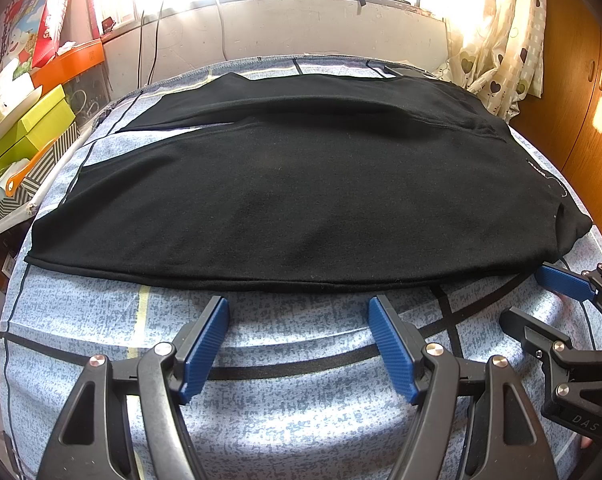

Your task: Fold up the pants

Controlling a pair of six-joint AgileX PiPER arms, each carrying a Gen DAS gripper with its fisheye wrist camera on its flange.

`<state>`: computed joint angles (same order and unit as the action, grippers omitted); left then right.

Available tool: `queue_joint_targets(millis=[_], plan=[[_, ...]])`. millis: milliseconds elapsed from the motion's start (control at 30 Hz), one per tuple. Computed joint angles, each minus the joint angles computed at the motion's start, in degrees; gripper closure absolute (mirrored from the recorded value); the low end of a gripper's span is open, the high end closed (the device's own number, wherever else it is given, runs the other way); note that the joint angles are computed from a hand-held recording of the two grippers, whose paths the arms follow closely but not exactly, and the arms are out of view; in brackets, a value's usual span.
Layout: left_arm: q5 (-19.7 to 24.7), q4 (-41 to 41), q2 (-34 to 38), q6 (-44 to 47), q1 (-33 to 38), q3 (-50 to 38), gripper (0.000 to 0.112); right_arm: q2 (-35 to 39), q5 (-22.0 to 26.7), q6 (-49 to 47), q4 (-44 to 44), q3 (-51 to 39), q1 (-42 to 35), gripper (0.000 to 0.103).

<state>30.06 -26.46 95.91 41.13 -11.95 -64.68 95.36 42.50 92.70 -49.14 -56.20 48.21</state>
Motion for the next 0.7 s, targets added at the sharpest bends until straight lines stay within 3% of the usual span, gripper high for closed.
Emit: queue_joint_targets(millis=[700], plan=[[0.05, -0.16, -0.01, 0.14, 0.06, 0.04, 0.038, 0.04, 0.39, -0.50, 0.23, -0.24, -0.03, 0.042]])
